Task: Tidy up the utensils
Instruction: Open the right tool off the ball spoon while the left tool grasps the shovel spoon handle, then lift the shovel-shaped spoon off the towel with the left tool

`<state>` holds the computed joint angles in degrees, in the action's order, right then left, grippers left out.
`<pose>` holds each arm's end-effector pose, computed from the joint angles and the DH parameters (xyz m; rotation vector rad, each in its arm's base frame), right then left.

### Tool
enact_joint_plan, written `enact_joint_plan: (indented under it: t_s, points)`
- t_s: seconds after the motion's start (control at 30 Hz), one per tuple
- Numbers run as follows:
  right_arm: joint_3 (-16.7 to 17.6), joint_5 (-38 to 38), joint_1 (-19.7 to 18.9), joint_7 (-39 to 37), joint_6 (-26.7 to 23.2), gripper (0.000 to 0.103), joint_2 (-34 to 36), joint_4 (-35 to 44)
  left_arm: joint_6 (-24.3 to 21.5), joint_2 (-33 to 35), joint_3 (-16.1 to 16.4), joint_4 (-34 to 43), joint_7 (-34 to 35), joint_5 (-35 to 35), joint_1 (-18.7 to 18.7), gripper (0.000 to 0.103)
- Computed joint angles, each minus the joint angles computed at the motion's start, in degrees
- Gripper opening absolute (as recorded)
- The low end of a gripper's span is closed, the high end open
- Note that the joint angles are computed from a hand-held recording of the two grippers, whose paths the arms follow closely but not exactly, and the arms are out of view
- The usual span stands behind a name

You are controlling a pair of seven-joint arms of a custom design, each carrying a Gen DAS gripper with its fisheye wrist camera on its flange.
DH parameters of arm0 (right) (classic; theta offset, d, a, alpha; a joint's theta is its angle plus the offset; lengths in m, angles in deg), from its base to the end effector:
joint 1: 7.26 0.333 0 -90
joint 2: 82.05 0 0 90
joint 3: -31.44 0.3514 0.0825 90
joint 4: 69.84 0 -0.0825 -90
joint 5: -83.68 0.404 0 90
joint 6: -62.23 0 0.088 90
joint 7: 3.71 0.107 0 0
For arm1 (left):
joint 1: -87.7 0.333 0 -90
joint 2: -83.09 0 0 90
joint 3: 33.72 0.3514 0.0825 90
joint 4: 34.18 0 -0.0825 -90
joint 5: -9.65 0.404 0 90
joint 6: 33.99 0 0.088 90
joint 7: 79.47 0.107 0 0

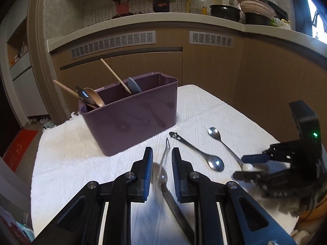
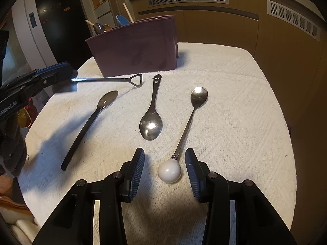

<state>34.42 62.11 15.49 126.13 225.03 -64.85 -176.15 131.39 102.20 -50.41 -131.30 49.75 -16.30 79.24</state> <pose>0.6228 0.3176 0.4604 -1.8160 1.6988 -0.4595 0.6793 -0.2578 0.5310 -1.0803 2.2516 -1.0902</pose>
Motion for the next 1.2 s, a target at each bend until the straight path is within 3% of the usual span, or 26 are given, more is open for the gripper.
enact_joint_plan:
  t_s: [0.2, 0.33, 0.37, 0.6, 0.77, 0.97, 1.13, 1.2]
  points:
    - [0.0, 0.2, -0.1, 0.2, 0.4, 0.043, -0.1, -0.3, -7.9, 6.1, 4.0, 9.0, -8.0, 7.2, -3.3, 0.018]
    - [0.7, 1.6, -0.9, -0.8, 1.4, 0.044, -0.4, -0.9, -7.6, 3.6, 3.3, 5.0, -7.2, 7.4, -1.4, 0.043]
    - [1.1, 2.3, -1.2, -1.6, 1.6, 0.046, -0.3, -1.0, -7.8, 2.7, 2.8, 3.7, -6.1, 7.0, -0.6, 0.045]
    - [0.6, 2.1, -0.4, -2.4, 0.8, 0.052, 0.0, -0.3, -11.1, -2.3, 3.6, -4.0, -3.7, 6.3, 1.3, 0.045]
    - [0.6, 2.2, -0.3, -2.8, 0.4, 0.055, 0.1, 0.0, -12.1, -2.2, 4.6, -4.8, -3.3, 8.6, 0.8, 0.045]
    - [0.4, 1.6, 0.0, -2.4, 0.0, 0.055, 0.1, 0.1, -15.7, 1.9, 1.0, 3.7, 3.5, 4.6, 1.4, 0.045]
    - [-0.3, 0.6, 0.4, -0.7, 0.1, 0.055, 0.0, -0.1, -22.6, 9.3, 4.4, 15.4, -0.5, 12.9, -4.3, 0.043]
    - [-0.1, 0.9, 0.0, -0.6, 0.8, 0.055, -0.2, -0.5, -28.1, 12.9, 5.7, 21.3, -3.7, 16.0, -5.7, 0.043]
